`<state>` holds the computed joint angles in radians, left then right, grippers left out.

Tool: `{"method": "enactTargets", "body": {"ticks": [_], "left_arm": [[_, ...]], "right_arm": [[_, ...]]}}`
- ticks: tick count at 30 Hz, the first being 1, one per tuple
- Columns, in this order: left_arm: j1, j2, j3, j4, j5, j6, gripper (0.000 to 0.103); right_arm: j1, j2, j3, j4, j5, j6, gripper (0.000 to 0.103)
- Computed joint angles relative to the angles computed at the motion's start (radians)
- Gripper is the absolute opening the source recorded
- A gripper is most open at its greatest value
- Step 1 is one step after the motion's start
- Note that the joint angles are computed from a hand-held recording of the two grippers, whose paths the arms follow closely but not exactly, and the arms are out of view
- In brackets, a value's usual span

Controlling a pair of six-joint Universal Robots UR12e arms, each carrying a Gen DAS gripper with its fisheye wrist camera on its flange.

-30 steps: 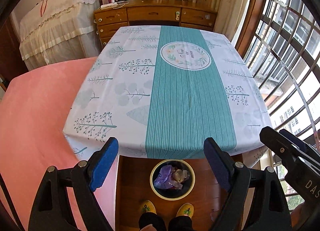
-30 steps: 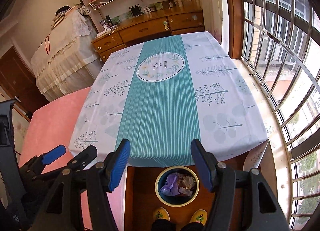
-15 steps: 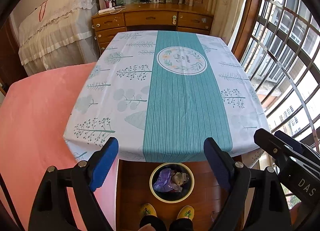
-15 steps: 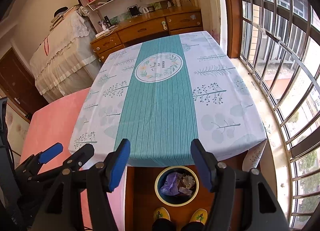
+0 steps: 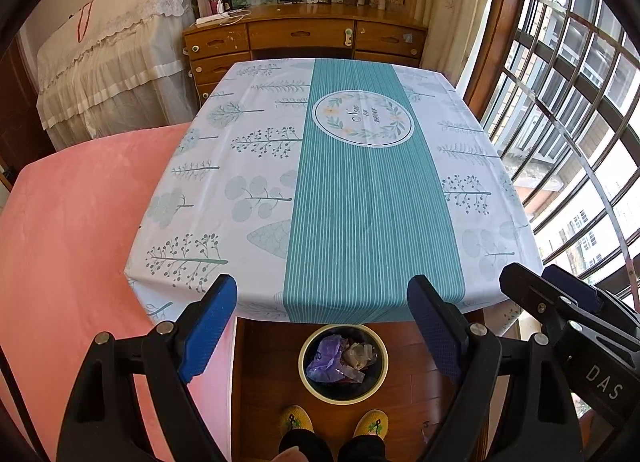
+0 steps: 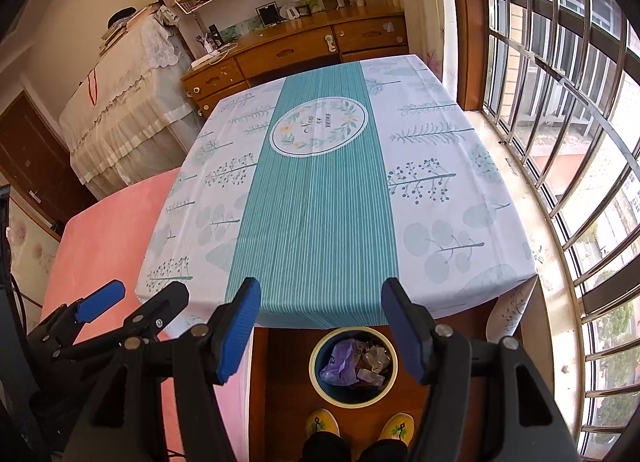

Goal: Collect trash

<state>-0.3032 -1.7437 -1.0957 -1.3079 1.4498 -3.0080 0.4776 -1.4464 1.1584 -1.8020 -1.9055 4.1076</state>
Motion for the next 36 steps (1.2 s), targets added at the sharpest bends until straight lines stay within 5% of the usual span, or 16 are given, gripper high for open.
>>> {"method": "enactTargets", "body": {"ticks": [36], "left_arm": [[0.005,0.011,-0.018,-0.023,-0.004,0.001,0.086]], "right_arm": [[0.0,-0.006,0.016,-0.011,0.008,-0.008,0.063]]}}
